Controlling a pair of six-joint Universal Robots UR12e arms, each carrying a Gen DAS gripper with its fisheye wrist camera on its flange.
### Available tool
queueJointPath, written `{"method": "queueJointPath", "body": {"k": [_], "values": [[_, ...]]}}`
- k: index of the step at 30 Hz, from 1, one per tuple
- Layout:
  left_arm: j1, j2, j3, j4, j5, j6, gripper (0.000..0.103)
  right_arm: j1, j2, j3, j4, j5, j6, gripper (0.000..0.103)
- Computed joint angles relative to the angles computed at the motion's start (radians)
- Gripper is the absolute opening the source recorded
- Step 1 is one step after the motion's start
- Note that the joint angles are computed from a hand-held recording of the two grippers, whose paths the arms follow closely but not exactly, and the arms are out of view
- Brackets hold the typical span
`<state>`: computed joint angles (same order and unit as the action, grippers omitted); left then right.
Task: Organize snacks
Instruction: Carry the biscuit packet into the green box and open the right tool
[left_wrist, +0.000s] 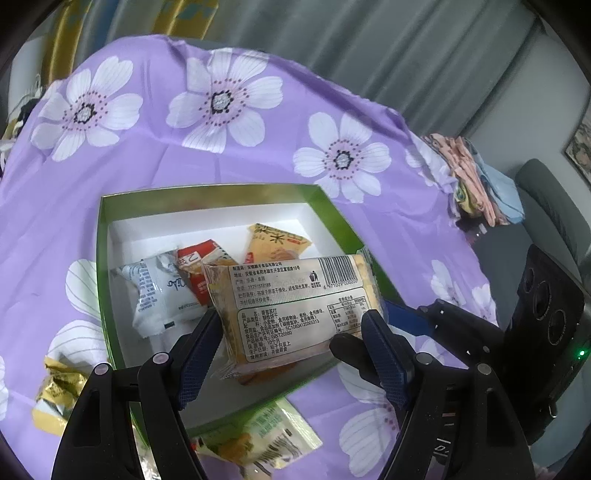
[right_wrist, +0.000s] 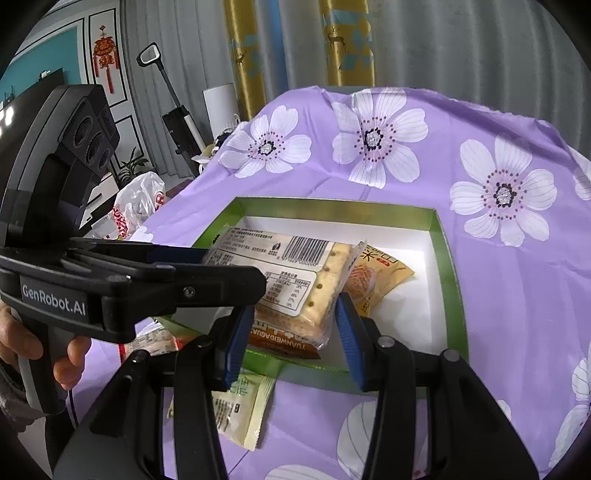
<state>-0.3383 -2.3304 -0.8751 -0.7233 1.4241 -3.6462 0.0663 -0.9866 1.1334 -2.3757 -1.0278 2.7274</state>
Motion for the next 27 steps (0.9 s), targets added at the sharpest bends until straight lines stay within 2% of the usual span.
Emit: {"method": "queueJointPath", "body": {"k": [18,27], "values": [[0.013,-0.045,0.056,-0.077,-0.008,-0.031,0.077,0.015,0.05,-0.061,0.064,-0.037,0.01,0.048],[0.012,-0.045,0.057,-0.093,0.0,-0.049,0.077,0.02,0.052,-0.065,0.07,-0.074,0.034,0.055]]}}
